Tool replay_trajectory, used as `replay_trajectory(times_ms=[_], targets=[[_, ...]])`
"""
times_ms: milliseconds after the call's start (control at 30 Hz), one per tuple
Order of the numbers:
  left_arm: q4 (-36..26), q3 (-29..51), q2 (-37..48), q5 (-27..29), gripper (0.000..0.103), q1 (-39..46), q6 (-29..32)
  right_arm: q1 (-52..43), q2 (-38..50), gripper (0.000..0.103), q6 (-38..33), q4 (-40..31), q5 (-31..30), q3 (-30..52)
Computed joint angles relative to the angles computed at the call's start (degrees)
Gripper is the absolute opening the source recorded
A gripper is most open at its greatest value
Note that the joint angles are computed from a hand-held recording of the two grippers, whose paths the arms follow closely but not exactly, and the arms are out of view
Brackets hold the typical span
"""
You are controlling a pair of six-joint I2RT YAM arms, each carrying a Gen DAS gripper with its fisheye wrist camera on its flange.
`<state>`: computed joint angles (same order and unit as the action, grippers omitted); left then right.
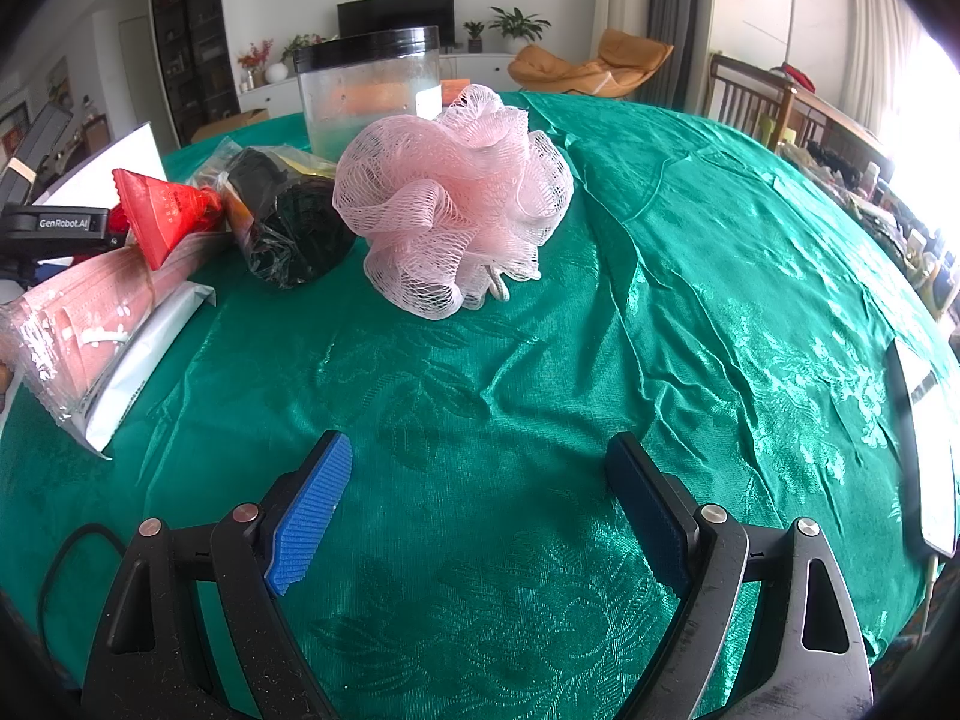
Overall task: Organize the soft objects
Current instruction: 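Lower the left tool onto the red yarn ball and close on it, then close the right tool on the pink mesh bath sponge, then drop the red yarn ball into the white box while the right tool drops the sponge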
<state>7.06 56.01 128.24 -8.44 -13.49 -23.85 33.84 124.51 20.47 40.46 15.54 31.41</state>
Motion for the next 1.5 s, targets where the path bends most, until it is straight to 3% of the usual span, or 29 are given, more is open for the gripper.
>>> replay_trajectory(times_ms=[233,333,400,433,600,700,833,867,900,1000,1133,1333,1500], targets=[[-1.4,2.2,2.5,-1.3,0.100,-0.7,0.9,0.0,0.1,0.088,0.0,0.1,0.0,0.0],[0.4,1.5,2.3,-2.1,0.082,-1.1,2.1,0.0,0.1,0.088,0.0,0.1,-0.1,0.0],[1.4,1.1,1.9,-2.0,0.053,-1.1,2.9,-0.9,-0.9,0.090,-1.0,-1.9,-2.2,0.4],[0.9,1.6,1.8,-1.4,0.049,-1.0,3.2,-1.9,-2.0,0.089,-1.5,-3.8,-4.1,0.8],[1.1,1.7,1.1,-0.6,0.046,-0.8,3.0,-10.4,-8.7,0.088,1.6,-2.2,-15.1,-0.7],[1.2,1.1,0.0,0.0,0.046,-0.9,2.8,-12.6,-8.9,0.088,0.3,-9.5,-18.7,6.3],[0.7,0.1,-2.0,0.9,0.046,-0.4,2.8,-15.5,-2.8,0.086,1.1,-14.5,-25.1,16.6],[0.7,-0.4,-2.8,1.1,0.046,-0.2,2.9,-16.4,-0.9,0.070,1.5,-16.2,-26.6,19.3],[0.6,-0.8,-3.7,1.3,0.046,0.1,3.0,-17.5,0.8,0.033,1.6,-18.2,-28.8,21.7],[1.6,-3.2,-7.4,1.6,0.046,0.6,3.5,-19.4,0.6,0.031,2.8,-20.2,-29.1,23.5],[1.4,-4.0,-10.7,2.3,0.046,0.9,3.4,-19.6,-4.7,0.030,1.7,-20.2,-20.8,22.1],[-0.5,-4.0,-13.7,2.8,0.046,0.6,4.5,-19.8,0.2,0.022,1.1,-30.6,-18.8,34.5],[-0.7,-4.8,-15.4,2.8,0.046,1.6,4.9,-19.7,-5.7,0.018,-1.6,-26.4,-18.6,30.3]])
